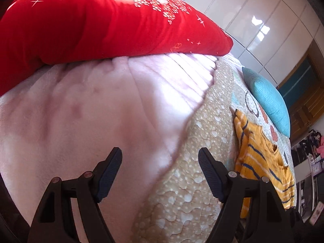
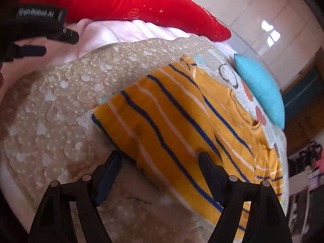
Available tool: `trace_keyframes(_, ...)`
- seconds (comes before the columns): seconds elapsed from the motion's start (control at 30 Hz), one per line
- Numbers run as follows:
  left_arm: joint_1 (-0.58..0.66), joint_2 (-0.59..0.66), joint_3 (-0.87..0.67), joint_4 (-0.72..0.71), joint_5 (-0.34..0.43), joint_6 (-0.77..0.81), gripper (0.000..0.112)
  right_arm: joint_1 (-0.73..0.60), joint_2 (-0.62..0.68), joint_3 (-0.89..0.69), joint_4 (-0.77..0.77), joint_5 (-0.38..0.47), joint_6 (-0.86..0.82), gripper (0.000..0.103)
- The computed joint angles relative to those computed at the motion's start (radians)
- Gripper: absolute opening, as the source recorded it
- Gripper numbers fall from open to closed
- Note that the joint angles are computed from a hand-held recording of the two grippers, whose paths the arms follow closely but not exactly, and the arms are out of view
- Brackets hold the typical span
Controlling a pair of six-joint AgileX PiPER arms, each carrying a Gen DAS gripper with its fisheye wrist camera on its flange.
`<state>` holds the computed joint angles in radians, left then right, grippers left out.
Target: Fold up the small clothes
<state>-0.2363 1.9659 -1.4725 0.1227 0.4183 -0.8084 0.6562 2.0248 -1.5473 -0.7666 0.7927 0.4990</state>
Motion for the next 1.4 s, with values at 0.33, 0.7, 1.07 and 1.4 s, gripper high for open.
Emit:
trace_keyframes(0.33, 0.044, 0.006, 0.021, -0.109, -0.022, 0.058, 0.077, 0.048, 0.273, -0.401, -0.089, 0.177, -0.016, 0.038)
trace_keyframes(0.7, -0.063, 0.023, -0.025, 0.090, 0.000, -0.073, 0.077, -0.250, -0.027, -0.272, 0.384, -0.002, -0.084, 0.007)
trace_keyframes(1.07, -0.220, 0.083, -0.112, 0.346, 0.038, -0.255, 0.077, -0.891, -0.350, 0.208, 0.857, -0.206, -0.300, 0.007)
trace_keyframes(1.4, -0.244, 0.122, -0.180, 0.285, 0.088, -0.133, 0.077, -0.868, -0.355, 0.324, 0.704, -0.247, -0.224, 0.007)
